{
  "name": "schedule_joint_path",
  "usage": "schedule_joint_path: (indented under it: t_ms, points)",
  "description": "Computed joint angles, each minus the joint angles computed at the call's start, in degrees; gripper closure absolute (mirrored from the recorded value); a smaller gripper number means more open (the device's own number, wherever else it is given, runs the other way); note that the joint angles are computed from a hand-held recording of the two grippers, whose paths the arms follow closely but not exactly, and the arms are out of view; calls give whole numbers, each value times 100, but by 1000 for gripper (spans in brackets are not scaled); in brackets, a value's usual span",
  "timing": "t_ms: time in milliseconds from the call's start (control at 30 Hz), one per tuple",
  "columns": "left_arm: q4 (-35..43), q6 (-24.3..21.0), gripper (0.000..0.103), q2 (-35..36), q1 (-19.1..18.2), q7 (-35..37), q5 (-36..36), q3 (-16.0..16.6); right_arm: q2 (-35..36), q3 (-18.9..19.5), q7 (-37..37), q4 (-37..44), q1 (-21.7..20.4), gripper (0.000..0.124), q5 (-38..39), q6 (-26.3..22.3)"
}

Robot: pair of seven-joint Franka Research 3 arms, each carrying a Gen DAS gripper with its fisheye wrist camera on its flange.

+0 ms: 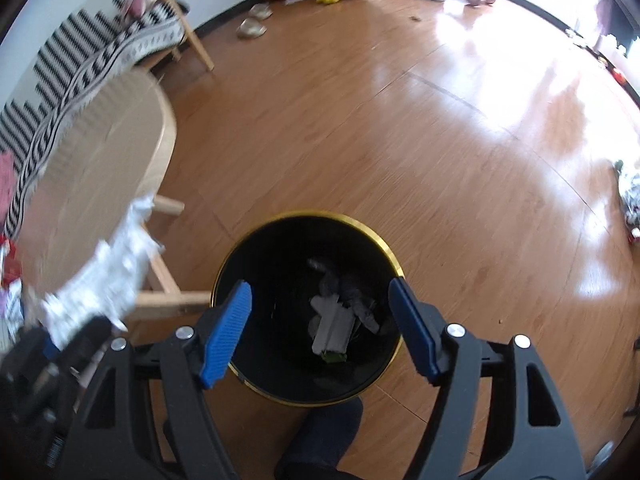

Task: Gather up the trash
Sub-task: 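Carry the tissue and blue wrapper over the bin and open both grippers, then grasp the green plastic tray with the left gripper while the right gripper grasps a foil wrapper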

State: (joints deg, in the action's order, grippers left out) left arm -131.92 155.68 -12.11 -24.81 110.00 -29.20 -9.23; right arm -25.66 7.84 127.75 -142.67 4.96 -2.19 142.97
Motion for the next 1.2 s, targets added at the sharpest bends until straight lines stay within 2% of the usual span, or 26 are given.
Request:
schedule_joint_path:
  t_ms: [133, 233, 300, 467, 667, 733, 900, 1100, 1200]
  points:
    - [155, -153, 81, 168, -69, 247, -251, -9, -352, 113, 461, -197, -230, 51, -147, 208]
    - [142, -47, 65, 194, -6, 236, -97, -114, -488, 171, 660, -262, -297, 51, -157, 340]
    - [110, 16, 43, 165, 24, 213, -59, -122, -515, 197, 700, -243, -291, 51, -147, 399]
    - [52, 27, 32, -25, 92, 279, -180, 30, -401, 273, 626, 28, -189, 51, -151, 526]
    - [-209, -163, 17, -615, 272, 192, -257, 364, 44, 581, 624, 639, 26, 49, -454, 499]
    - [-391, -84, 11, -901, 471, -93, 53, 411, 300, 626, 576, 935, 200, 49, -495, 495]
    - [-889, -145, 10, -1642, 947, -668, 752, 791, 1188, 703, 339, 1913, 818, 49, -597, 479]
    - [-1365, -418, 10, -2332, 1906, -1425, 1710, 1222, 2644, 858, -117, 3642, 1755, 49, -820, 209]
    - [-1612, -512, 10, -2639, 2525, -1808, 2213, 1333, 3220, 872, -357, 4320, 2190, 49, -898, 31]
